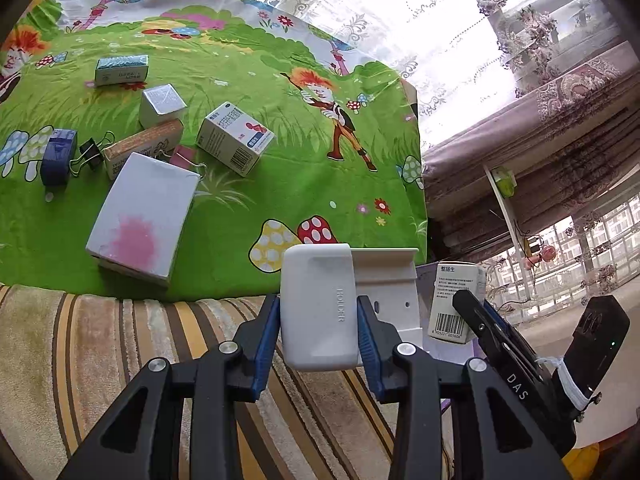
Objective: Organize rigid objects
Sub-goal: 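Carry both items over the purple storage box and open both grippers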
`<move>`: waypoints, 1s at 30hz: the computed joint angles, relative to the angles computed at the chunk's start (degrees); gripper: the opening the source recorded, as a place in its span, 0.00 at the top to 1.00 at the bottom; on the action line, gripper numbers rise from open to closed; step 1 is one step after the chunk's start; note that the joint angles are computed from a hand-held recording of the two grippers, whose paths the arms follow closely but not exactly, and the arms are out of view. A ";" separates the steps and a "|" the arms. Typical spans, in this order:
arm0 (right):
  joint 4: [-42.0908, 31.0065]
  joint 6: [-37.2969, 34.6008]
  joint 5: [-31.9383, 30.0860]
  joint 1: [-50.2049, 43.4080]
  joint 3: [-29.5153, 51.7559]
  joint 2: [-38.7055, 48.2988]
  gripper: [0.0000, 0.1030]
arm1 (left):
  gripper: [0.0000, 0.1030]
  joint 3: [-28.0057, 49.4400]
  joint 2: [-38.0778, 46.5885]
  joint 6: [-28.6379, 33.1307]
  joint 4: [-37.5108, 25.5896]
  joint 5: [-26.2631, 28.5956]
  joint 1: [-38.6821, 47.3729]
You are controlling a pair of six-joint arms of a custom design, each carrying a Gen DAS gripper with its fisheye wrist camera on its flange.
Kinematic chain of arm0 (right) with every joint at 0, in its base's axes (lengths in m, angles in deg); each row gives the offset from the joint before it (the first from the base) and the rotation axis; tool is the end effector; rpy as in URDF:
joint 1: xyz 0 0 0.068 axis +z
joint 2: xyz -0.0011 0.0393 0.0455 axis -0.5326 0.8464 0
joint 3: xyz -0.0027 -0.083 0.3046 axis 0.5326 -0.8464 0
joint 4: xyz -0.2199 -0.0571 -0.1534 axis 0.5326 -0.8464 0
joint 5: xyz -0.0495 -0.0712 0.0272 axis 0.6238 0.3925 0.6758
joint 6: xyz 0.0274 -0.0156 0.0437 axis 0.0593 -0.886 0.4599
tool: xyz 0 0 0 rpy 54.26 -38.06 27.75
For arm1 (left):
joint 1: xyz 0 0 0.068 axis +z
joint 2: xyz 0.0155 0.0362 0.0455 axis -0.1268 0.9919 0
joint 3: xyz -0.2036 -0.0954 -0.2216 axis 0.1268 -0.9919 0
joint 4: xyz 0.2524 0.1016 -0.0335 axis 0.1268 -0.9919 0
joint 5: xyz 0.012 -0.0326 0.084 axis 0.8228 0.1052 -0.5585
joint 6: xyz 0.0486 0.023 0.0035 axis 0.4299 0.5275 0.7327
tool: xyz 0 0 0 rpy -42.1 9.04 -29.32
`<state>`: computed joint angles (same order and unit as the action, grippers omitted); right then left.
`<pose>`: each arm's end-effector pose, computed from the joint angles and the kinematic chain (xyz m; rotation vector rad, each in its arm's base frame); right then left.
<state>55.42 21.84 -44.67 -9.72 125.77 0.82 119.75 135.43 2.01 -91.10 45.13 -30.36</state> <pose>0.2807 0.1114 0.2490 -0.0746 2.3920 0.1788 0.2992 -0.1389 0.2346 -0.2385 2.5821 -0.8155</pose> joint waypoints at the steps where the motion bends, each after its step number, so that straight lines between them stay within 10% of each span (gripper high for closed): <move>1: -0.18 -0.30 0.10 -1.13 -0.72 -0.92 0.57 | 0.62 0.67 0.62 -0.20 -0.08 0.10 -0.87; 22: -1.56 -7.28 0.71 -23.52 -7.47 -11.53 0.56 | 0.51 15.96 14.37 1.74 1.66 5.27 -16.21; 26: -1.36 -7.23 -1.05 -25.71 -8.13 -12.45 0.31 | 0.48 15.83 14.23 1.29 1.91 5.36 -16.34; 30: -0.93 -6.94 -2.90 -25.39 -8.46 -13.00 0.27 | 0.48 14.62 13.15 0.94 3.03 5.06 -15.95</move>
